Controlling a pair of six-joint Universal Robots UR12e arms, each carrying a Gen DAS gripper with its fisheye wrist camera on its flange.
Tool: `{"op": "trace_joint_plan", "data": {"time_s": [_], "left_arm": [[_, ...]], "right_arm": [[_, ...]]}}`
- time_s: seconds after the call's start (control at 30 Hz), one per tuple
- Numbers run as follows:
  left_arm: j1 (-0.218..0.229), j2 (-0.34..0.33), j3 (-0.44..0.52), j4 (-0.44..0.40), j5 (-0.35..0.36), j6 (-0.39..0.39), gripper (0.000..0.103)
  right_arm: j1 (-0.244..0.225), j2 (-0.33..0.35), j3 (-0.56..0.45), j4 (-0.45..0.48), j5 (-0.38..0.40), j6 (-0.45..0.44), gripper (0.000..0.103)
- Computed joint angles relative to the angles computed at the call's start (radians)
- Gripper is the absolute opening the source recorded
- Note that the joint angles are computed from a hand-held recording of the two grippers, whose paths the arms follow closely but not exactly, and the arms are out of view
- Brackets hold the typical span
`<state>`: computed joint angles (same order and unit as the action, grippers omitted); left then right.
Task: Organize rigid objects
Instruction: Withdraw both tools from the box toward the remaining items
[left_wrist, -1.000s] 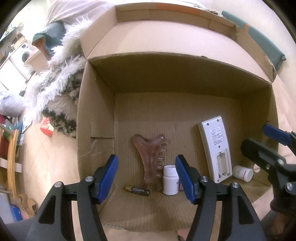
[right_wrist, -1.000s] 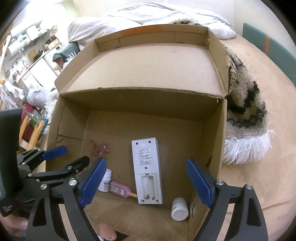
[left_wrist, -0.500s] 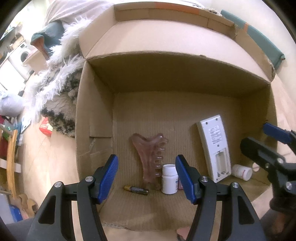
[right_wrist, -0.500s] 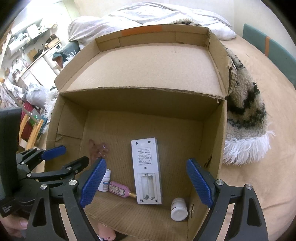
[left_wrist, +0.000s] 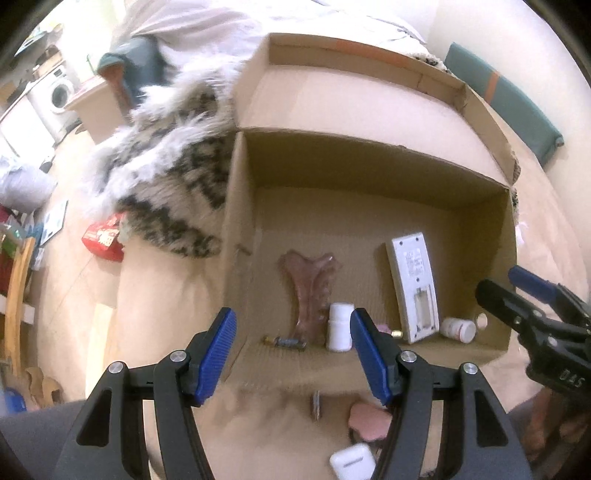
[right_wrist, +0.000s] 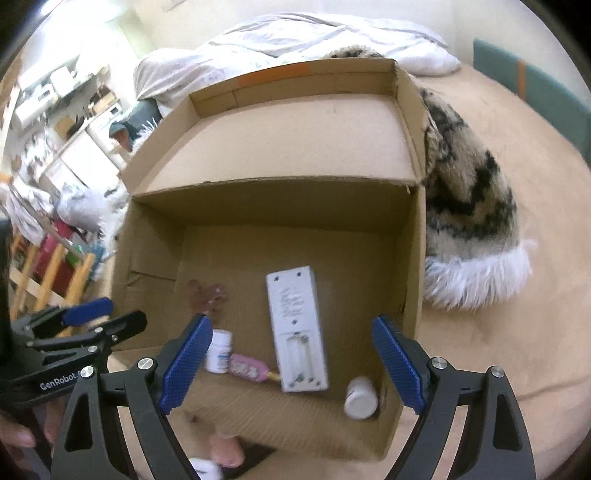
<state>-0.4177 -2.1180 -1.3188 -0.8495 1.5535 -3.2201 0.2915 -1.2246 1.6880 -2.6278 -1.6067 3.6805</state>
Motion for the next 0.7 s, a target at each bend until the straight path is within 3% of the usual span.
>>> {"op": "trace_joint_plan", "data": {"time_s": [0.23, 0.4, 0.7], "left_arm": [[0.021, 0.058, -0.083, 0.010, -0.024, -0.038, 0.061], [0.021, 0.089, -0.145, 0.048, -0.006, -0.042, 0.061], [0.025, 0.088, -0.170, 0.029, 0.015, -0.029, 0.061]], "right_arm": [[0.020, -0.040, 0.048, -0.062, 0.066, 0.040, 0.094], [0.043, -0.061, 0.071, -0.039, 0.040, 0.060, 0.094], [0.037, -0.075, 0.119, -0.014, 0.088, 0.167, 0.094]]}}
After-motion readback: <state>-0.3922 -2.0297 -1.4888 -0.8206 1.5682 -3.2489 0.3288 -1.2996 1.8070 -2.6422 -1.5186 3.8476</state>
